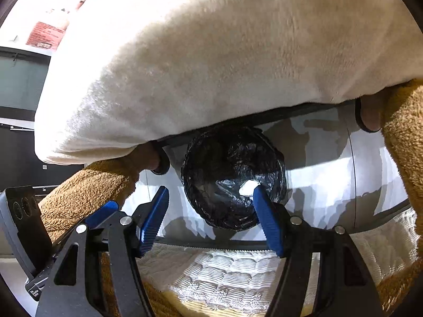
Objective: Collect trash
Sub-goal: 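Open both tools to drop the bag and wrapper into the bin, then raise both tools back toward the trash pile on the bed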
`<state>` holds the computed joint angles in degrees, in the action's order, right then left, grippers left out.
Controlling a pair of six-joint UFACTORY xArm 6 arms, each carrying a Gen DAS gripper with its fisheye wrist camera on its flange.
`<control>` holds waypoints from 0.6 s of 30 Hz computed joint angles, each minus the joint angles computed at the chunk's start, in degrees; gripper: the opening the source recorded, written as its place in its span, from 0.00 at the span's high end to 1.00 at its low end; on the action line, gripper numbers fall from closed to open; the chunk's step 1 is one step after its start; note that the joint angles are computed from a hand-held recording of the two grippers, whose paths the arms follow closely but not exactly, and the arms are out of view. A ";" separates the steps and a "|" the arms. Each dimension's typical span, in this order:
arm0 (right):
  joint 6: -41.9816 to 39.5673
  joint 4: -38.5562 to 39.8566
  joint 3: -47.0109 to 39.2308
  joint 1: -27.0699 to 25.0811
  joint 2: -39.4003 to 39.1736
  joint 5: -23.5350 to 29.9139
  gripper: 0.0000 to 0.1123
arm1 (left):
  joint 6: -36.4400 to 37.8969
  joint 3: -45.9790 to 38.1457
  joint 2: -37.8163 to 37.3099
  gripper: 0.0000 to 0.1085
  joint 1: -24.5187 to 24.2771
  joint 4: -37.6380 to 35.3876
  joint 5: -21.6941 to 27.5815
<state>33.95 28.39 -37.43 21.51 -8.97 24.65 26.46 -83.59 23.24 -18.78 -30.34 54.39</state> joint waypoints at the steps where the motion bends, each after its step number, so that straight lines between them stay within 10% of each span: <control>1: 0.41 -0.90 0.22 0.04 -0.41 -0.34 0.41 | 0.62 0.46 -0.52 0.34 0.01 -0.63 -0.70; 18: 27.88 -38.82 6.53 -1.46 -11.04 -8.38 0.41 | 15.78 11.58 -11.15 0.34 -0.08 -16.30 -14.94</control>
